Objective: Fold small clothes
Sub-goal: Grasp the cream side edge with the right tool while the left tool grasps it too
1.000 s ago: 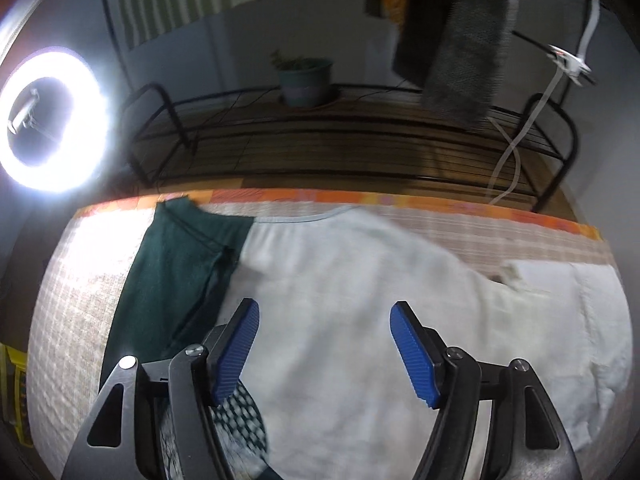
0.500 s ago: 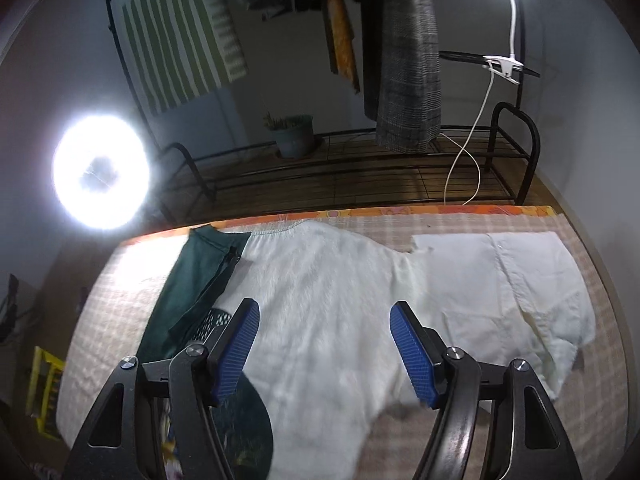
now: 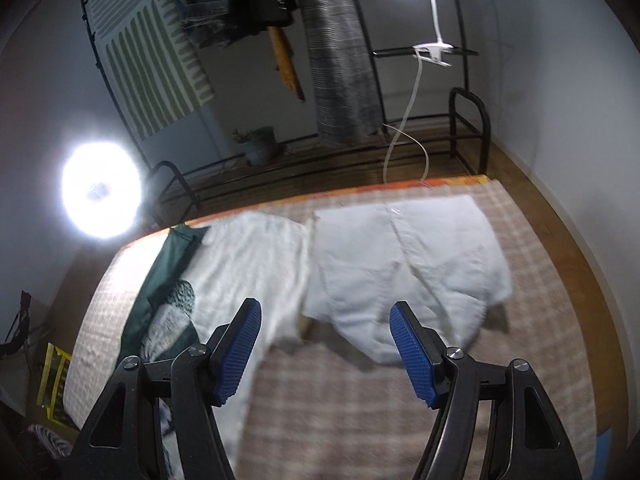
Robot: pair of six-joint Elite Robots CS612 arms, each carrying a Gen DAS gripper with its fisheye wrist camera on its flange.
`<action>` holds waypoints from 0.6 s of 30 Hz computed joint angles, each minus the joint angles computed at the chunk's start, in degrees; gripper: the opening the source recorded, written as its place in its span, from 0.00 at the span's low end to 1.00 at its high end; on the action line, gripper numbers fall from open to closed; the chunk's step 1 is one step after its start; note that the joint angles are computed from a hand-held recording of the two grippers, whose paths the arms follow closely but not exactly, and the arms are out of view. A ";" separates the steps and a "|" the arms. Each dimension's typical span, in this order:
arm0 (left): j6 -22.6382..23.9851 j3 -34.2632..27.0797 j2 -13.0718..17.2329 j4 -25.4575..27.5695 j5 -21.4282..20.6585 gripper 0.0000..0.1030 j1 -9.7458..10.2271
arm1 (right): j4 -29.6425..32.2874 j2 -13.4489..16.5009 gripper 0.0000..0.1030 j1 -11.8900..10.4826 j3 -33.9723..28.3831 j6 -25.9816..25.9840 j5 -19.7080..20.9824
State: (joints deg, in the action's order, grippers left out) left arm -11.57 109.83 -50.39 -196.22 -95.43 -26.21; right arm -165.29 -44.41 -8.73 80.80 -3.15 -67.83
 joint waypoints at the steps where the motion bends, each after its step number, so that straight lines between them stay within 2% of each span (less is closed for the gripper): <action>1: 0.26 -0.87 0.57 1.11 -0.37 0.33 -0.40 | 0.43 -0.02 0.68 -0.41 0.27 0.03 0.41; 7: 3.14 -4.88 2.85 7.67 -3.19 0.33 -2.93 | 3.52 0.93 0.68 -2.17 0.50 0.02 3.22; 9: 4.16 -5.61 3.24 9.69 -2.05 0.39 -3.83 | 3.84 1.77 0.68 -2.52 0.14 1.35 5.07; 10: 4.30 -6.04 3.44 10.80 -2.07 0.49 -4.07 | 4.15 2.24 0.68 -2.55 -0.24 1.99 5.95; 12: 3.88 -6.39 3.79 11.34 -2.59 0.51 -4.30 | 5.10 3.32 0.68 -2.51 -1.18 3.06 7.80; 16: 5.86 -6.56 4.06 12.18 1.53 0.51 -5.45 | 7.45 5.95 0.68 -1.44 -4.04 4.31 10.39; 18: 7.02 -6.69 4.26 12.18 4.38 0.43 -6.12 | 9.15 7.54 0.68 -0.65 -6.07 5.18 12.09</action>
State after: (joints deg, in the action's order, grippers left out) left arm -4.56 103.13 -46.13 -184.04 -91.05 -32.32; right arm -156.15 -36.87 -9.39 74.74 2.03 -55.74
